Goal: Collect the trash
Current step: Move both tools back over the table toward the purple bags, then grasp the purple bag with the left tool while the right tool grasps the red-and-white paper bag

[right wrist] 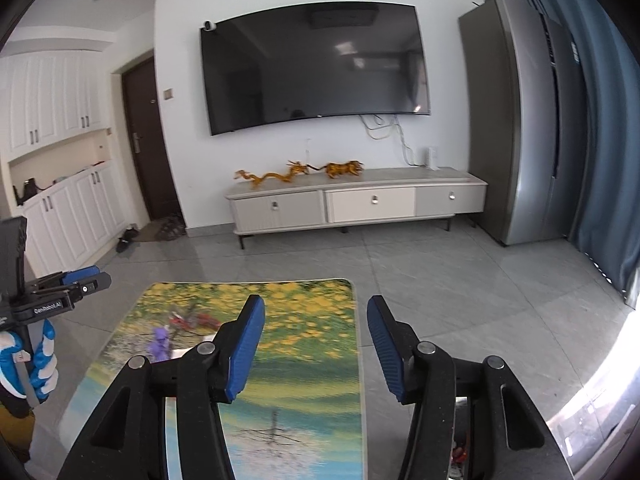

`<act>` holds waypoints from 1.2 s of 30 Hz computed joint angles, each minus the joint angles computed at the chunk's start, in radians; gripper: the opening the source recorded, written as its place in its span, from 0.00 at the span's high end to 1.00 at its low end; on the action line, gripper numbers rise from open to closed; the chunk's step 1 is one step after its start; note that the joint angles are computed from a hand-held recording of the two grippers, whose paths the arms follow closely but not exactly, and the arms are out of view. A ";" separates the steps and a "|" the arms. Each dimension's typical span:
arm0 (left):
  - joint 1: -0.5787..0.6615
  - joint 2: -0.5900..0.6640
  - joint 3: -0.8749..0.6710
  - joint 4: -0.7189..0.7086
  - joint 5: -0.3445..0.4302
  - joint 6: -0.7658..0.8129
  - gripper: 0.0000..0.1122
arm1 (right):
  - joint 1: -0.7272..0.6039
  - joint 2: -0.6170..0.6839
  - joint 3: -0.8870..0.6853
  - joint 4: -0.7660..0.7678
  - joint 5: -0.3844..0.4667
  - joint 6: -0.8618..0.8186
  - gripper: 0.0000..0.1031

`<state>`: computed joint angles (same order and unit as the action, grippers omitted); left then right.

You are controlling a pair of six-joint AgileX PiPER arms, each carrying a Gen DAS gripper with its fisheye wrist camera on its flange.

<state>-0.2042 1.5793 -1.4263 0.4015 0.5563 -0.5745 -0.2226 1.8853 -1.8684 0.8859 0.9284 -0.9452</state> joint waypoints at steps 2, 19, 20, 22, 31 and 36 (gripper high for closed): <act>0.040 -0.033 0.053 -0.011 -0.017 0.004 0.48 | 0.018 -0.015 0.019 0.007 -0.001 -0.010 0.51; 0.194 0.004 0.157 -0.186 -0.094 0.132 0.48 | 0.121 0.007 0.035 -0.028 -0.008 -0.017 0.51; 0.203 0.026 0.147 -0.211 -0.095 0.154 0.48 | 0.130 0.015 0.033 -0.034 -0.005 -0.014 0.51; 0.216 0.055 0.139 -0.249 -0.097 0.186 0.48 | 0.150 0.024 0.040 -0.049 -0.002 -0.013 0.50; 0.255 0.214 0.086 -0.343 -0.105 0.261 0.48 | 0.240 0.142 -0.039 -0.120 0.032 0.019 0.50; 0.269 0.317 0.016 -0.377 -0.088 0.292 0.48 | 0.332 0.255 -0.119 -0.195 0.094 0.032 0.50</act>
<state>0.0646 1.8961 -1.4103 0.0245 0.4686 -0.2822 0.1092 2.1401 -1.9877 0.6910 1.0220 -0.9136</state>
